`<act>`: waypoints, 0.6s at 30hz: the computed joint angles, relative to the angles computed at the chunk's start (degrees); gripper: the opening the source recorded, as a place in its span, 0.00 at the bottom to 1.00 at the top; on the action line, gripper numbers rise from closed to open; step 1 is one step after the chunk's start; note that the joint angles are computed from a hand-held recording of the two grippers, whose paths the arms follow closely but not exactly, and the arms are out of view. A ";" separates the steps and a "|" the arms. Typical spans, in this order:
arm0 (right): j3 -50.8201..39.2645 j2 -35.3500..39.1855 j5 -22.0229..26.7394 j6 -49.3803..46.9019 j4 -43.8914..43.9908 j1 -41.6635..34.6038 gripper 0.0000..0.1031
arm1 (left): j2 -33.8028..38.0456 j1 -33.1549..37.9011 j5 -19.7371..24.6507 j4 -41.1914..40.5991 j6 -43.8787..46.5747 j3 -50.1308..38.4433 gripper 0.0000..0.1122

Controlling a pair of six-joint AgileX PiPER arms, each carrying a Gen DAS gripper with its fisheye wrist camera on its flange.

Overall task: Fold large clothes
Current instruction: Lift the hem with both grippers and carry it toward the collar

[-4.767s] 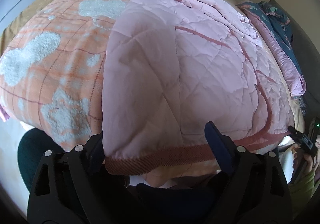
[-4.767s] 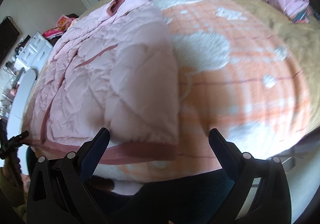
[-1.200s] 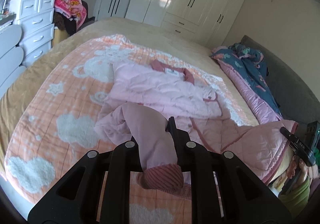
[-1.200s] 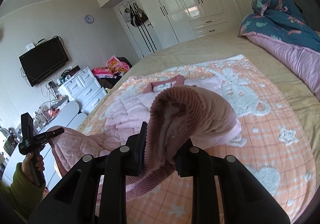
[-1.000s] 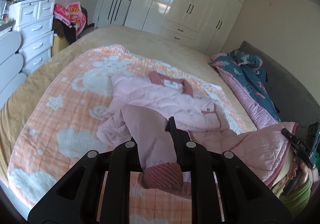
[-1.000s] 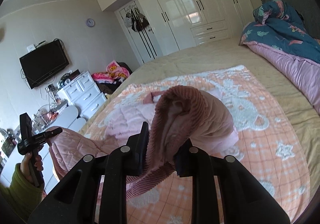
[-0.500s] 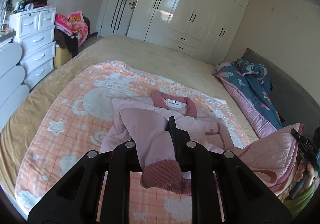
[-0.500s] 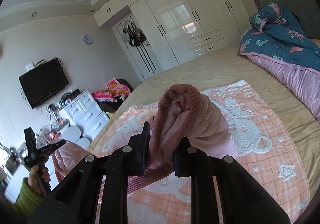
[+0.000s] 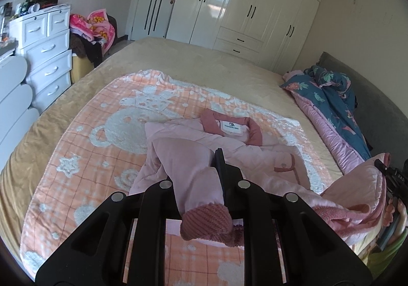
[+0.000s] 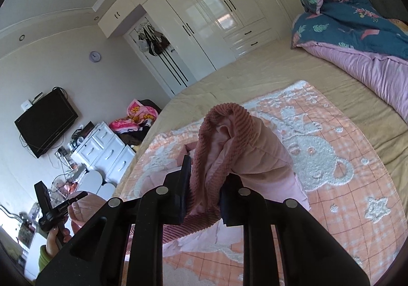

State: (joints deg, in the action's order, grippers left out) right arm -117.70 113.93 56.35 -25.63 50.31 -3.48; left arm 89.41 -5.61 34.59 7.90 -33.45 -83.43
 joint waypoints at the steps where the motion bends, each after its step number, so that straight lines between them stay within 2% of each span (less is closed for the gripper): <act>1: -0.81 0.60 -0.15 0.59 -0.90 0.33 0.18 | 0.43 -0.11 0.08 0.36 -0.14 -0.34 0.09; 8: -8.25 5.62 0.75 4.80 -4.60 1.58 0.18 | 4.18 0.03 0.91 1.84 -0.75 -3.44 0.09; 18: -28.80 17.71 7.68 15.53 -13.01 3.45 0.18 | 8.77 1.40 1.37 1.45 -0.68 -6.39 0.09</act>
